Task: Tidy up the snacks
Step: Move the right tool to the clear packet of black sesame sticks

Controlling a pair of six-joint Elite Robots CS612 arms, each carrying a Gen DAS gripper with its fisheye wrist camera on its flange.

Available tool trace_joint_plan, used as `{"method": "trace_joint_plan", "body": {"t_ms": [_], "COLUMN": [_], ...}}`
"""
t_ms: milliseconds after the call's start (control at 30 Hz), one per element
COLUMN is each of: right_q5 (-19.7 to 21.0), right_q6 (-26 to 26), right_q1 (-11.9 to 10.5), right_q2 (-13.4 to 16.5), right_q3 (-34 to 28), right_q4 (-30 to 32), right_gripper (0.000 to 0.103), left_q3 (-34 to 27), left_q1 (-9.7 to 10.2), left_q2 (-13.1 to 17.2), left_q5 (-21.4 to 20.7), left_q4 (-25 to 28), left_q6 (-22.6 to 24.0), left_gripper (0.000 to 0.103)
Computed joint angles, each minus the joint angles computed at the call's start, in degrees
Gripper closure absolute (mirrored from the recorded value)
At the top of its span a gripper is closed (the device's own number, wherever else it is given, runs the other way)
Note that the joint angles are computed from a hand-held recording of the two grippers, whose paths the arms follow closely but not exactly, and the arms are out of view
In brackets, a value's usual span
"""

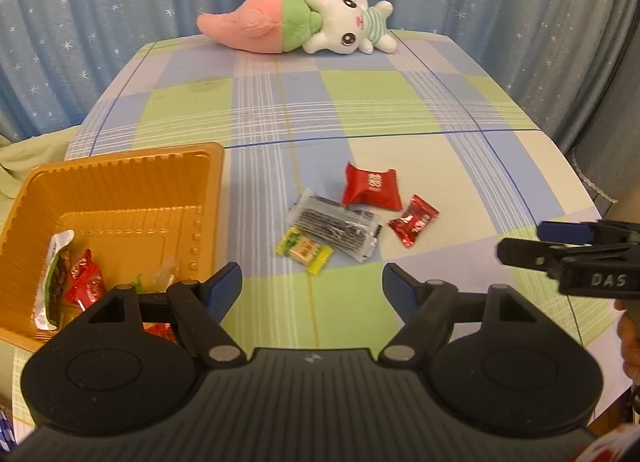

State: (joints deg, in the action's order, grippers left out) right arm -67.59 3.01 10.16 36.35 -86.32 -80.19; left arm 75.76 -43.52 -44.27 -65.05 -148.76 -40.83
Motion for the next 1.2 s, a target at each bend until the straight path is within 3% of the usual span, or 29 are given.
{"method": "trace_joint_plan", "body": {"t_ms": [333,433,500,967,1067,1200], "right_q5": [4.22,4.34,3.77,-0.94,-2.37,-2.56], "right_q6": [-10.83,-13.36,-14.98,-21.41,-22.89,-23.04], "right_q1": [2.48,3.08,3.49,5.52,5.87,5.9], "right_q2": [-2.91,-3.78,-4.55,-6.6,-6.69,-6.2], "right_q3": [8.99,11.31,12.95,18.91,19.17,18.01], "right_q4": [-5.02,-5.26,-4.27,-4.38,-3.89,-3.58], "right_gripper": [0.025,0.03,0.039,0.045,0.057,0.064], "left_q3": [0.38,0.37,0.3,-0.45,-0.46,-0.39], "left_q1": [1.41,1.84,2.18,3.73,3.85,3.9], "left_q2": [-0.2,-0.07,0.03,0.73,0.78,0.8], "left_q5": [-0.4,-0.89,-1.47,-3.97,-4.32,-4.68], "left_q4": [0.57,0.61,0.74,1.0,0.92,0.94], "left_q6": [-0.3,-0.34,-0.38,1.17,1.23,1.14], "left_gripper": [0.027,0.027,0.027,0.028,0.028,0.028]}}
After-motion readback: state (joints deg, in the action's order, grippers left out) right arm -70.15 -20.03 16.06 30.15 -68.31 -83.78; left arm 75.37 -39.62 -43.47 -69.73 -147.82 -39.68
